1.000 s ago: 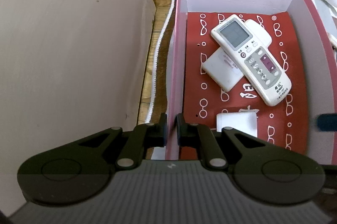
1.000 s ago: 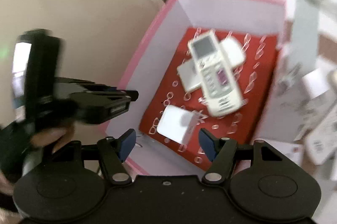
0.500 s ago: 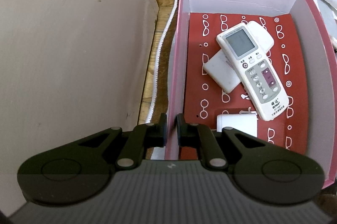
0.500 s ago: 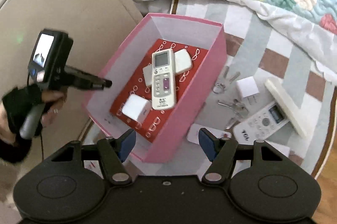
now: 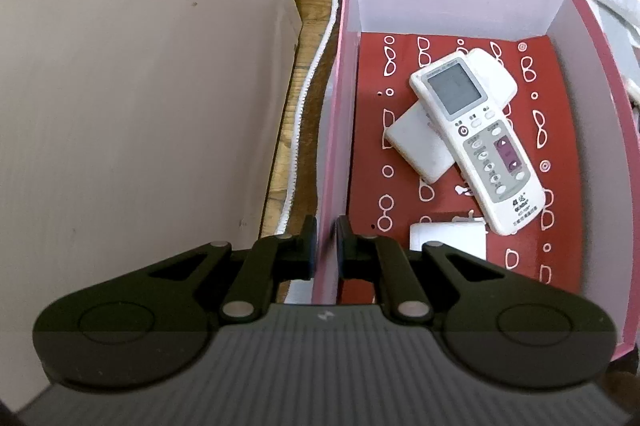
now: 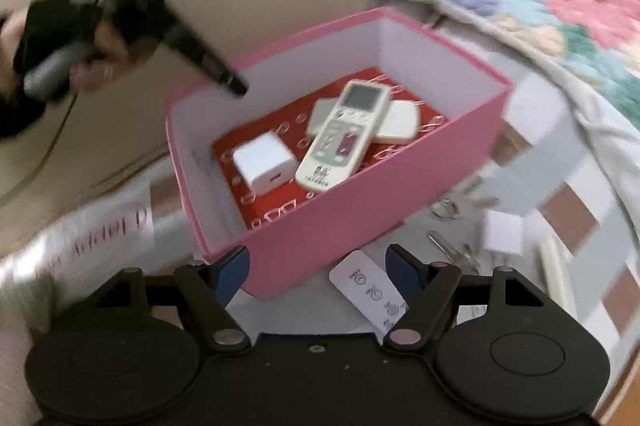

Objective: Organize rigid objects
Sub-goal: 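Grasp the small white remote on the rug with the right gripper, then carry the small white remote into the pink box and open the right gripper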

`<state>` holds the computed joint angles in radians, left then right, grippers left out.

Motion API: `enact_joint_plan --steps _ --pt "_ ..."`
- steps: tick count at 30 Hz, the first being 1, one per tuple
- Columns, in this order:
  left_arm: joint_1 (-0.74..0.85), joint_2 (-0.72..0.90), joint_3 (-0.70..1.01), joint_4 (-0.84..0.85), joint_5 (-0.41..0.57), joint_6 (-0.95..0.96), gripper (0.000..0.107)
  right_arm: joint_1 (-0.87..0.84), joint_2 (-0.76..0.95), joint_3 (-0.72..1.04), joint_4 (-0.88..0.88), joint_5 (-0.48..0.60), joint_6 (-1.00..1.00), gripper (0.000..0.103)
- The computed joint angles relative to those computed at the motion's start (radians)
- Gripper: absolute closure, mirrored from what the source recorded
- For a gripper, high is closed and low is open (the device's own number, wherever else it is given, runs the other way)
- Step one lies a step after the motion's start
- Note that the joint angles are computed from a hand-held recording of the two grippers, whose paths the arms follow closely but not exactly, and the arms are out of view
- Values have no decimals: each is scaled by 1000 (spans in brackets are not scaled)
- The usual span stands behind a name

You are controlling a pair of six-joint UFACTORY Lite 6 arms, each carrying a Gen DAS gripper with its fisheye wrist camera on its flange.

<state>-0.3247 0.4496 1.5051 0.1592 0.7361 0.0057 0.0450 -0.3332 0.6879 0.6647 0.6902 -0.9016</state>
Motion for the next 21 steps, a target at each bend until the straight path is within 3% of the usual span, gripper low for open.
enact_joint_plan --steps 6,13,14,15,16,21 --pt "17 -7 -11 -57 -10 42 96 8 233 31 81 -103 -249 24" --pt "10 -26 -40 -45 -32 52 96 47 478 130 -33 -178 -288 21" --pt "9 -28 -44 -44 -36 50 96 47 491 150 -48 -169 -251 30" --pt "11 -28 -46 -47 -40 51 96 63 484 156 -105 -180 -178 48" --pt "13 -31 -51 -52 -44 52 96 75 470 158 -156 -179 -118 56" --pt "34 -42 -61 -102 -48 94 96 100 334 62 -259 -199 172 59"
